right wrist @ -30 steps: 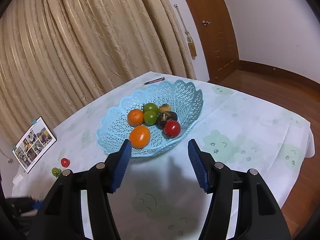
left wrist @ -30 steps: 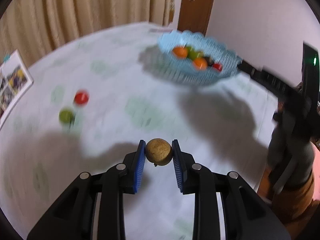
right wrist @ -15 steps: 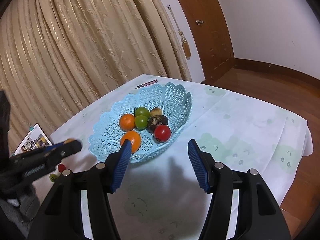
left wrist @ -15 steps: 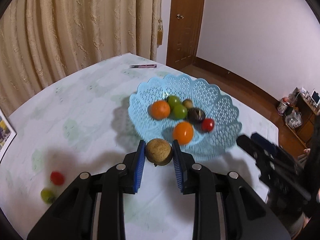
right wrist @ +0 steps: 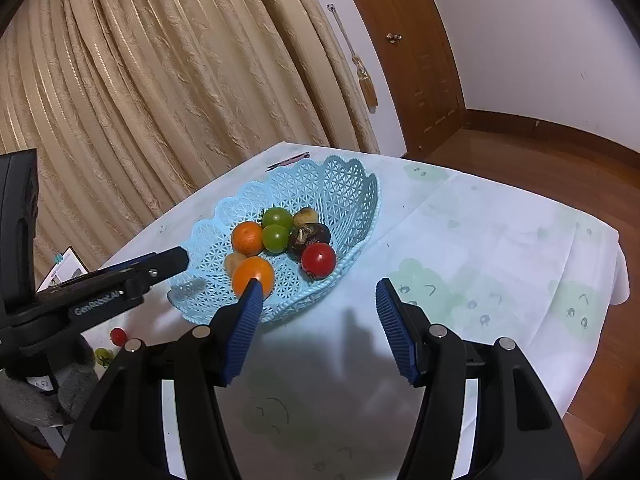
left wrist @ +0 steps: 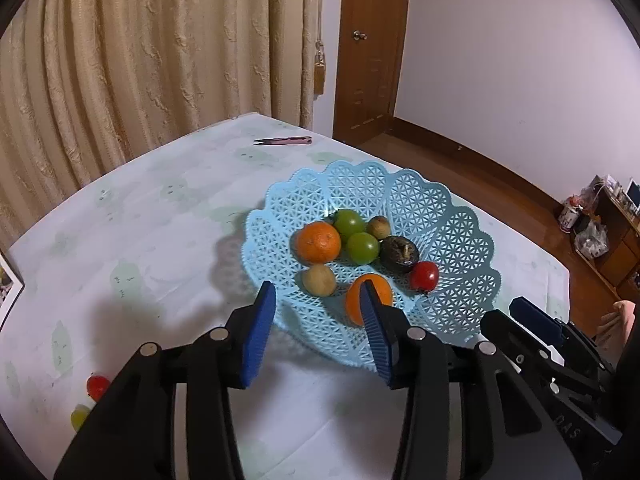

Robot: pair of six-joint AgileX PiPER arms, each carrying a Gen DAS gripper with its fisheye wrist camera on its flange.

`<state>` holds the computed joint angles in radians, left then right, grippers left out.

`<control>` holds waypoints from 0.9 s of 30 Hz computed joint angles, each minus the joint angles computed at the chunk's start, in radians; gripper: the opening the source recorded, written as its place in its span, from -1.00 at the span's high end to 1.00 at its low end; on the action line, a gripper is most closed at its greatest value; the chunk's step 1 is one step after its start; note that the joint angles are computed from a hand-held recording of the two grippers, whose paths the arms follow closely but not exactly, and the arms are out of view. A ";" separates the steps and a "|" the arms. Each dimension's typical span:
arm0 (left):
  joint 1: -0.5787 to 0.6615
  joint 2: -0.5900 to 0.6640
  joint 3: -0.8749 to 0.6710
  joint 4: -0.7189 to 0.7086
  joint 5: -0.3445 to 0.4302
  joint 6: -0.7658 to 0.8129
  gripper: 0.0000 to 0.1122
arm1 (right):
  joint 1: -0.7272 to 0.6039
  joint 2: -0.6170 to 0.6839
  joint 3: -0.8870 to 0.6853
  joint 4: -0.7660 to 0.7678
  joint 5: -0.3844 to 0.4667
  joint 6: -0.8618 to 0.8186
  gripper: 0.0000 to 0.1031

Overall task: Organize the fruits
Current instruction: 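Carry brown fruit into blue basket and open left tool, then grasp green tomato with left tool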

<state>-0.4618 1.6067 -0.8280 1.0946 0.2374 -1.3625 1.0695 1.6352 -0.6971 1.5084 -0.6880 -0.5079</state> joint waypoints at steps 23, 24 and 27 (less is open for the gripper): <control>0.232 -0.318 0.199 -0.127 0.069 0.155 -0.60 | 0.088 0.039 -0.078 0.041 -0.030 -0.077 -0.36; 0.254 -0.334 0.206 -0.150 0.069 0.183 -0.61 | 0.092 0.038 -0.081 0.046 -0.029 -0.083 -0.36; 0.320 -0.374 0.228 -0.230 0.060 0.276 -0.62 | 0.100 0.043 -0.097 0.056 -0.028 -0.101 -0.36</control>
